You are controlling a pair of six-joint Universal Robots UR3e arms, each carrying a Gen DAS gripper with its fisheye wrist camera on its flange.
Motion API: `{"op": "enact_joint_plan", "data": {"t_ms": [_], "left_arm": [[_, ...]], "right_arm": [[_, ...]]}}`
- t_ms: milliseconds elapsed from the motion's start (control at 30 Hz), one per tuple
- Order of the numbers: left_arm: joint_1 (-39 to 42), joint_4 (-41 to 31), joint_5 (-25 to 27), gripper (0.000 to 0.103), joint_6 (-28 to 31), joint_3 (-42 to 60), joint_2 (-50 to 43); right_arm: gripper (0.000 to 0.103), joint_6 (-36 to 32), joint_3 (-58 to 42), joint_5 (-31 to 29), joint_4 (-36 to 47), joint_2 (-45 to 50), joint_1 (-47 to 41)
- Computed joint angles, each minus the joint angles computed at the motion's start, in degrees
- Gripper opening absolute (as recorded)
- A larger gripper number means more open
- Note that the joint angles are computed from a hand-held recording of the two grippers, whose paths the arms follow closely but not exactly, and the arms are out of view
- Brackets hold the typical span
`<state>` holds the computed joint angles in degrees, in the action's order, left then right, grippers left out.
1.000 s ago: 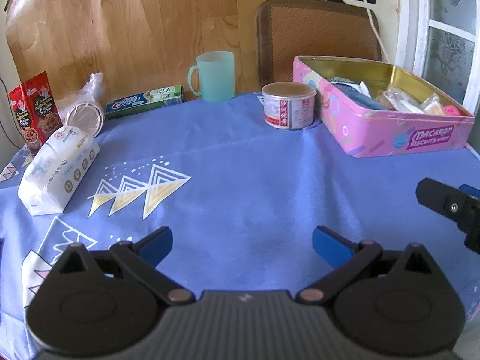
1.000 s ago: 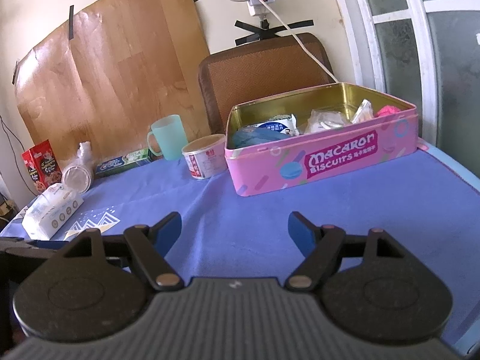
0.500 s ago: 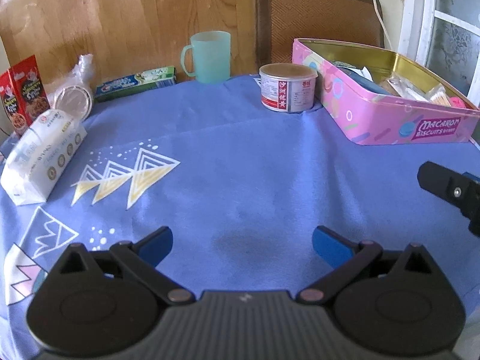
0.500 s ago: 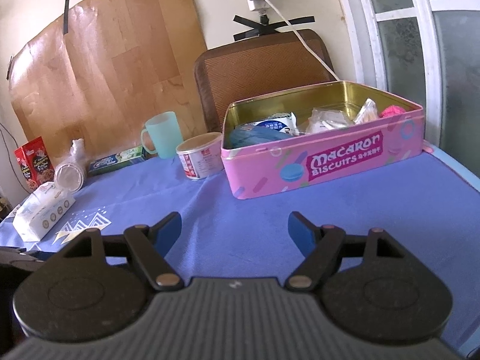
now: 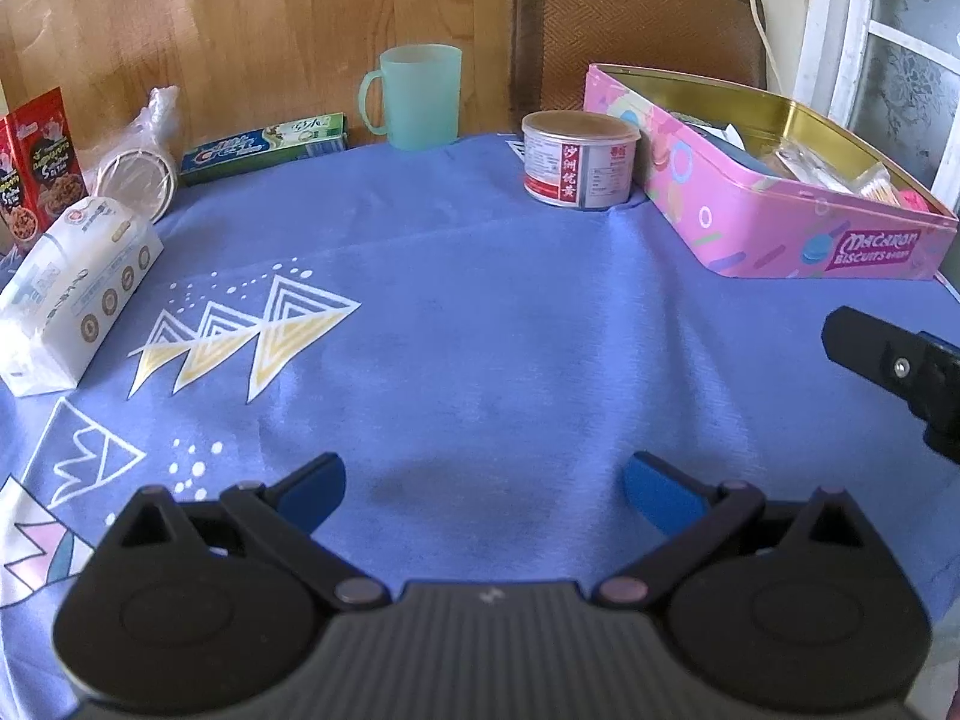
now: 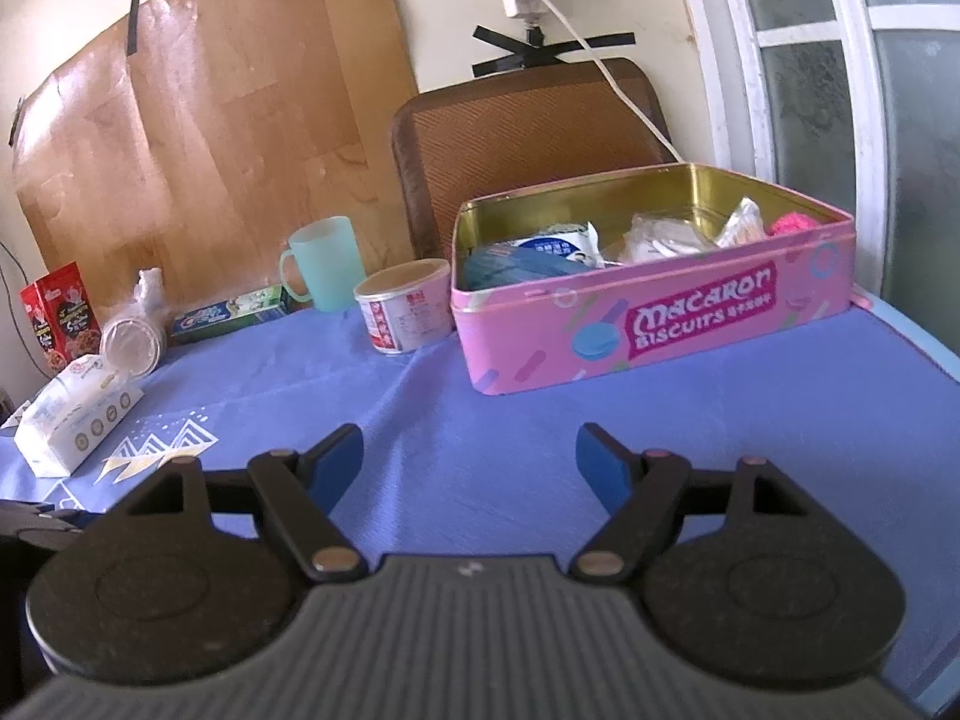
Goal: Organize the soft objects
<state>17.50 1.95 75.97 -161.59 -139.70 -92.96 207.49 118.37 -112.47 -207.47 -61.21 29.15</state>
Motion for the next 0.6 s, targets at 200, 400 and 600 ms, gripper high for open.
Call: {"op": "enact_joint_plan", "data": {"t_ms": [200, 400, 600], "left_arm": [[1.2, 0.3, -0.8, 0.103, 0.4, -0.7, 0.5], [2.2, 0.6, -1.6, 0.103, 0.9, -1.4, 1.0], [2.6, -0.1, -2.2, 0.103, 1.3, -1.7, 1.9]], "right_arm": [[0.080, 0.2, -1.6, -0.5, 0.9, 0.5, 0.5], [0.080, 0.9, -2.6, -1.1, 2.5, 1.0, 1.5], [0.080, 0.7, -3.0, -1.9, 2.9, 0.7, 2.3]]}}
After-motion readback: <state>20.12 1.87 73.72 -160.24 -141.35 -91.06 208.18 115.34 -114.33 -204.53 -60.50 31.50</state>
